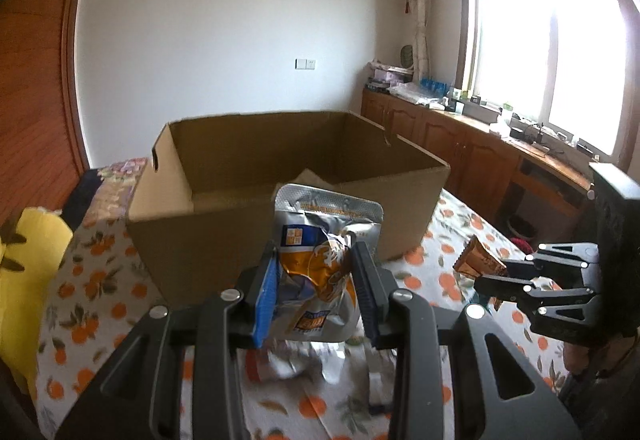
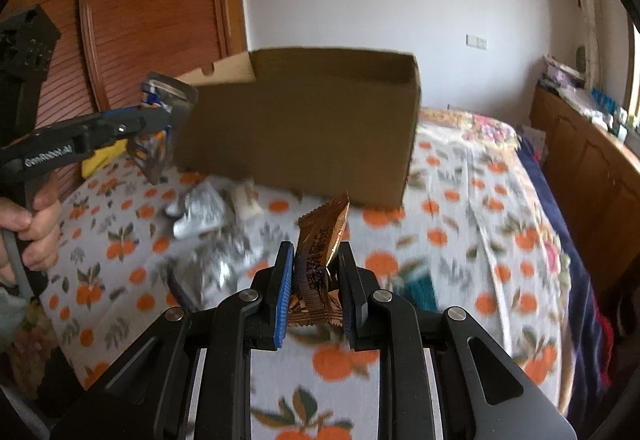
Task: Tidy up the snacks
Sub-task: 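Carry both snacks over the box and open both tools to drop them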
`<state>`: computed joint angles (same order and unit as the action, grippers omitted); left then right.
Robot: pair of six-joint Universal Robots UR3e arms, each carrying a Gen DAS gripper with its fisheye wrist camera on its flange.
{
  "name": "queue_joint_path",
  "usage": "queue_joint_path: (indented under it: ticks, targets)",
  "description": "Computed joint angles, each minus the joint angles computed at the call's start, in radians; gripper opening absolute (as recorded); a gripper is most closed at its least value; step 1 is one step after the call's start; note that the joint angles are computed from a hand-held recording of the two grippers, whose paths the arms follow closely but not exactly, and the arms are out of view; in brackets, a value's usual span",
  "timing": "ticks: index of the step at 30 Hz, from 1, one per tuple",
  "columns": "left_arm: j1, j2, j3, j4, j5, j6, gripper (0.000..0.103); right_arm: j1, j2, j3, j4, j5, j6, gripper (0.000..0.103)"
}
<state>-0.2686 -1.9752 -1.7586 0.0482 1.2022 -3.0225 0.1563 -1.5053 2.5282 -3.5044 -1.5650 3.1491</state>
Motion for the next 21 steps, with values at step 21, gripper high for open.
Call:
queue_joint_path:
  ticks: [21]
  targets:
    - [0.084,-0.248,0.517,-0.18,-0.053,-0.048,0.035,-0.071,0.156,-0.56,0.284,0.12,-0.059,0.019]
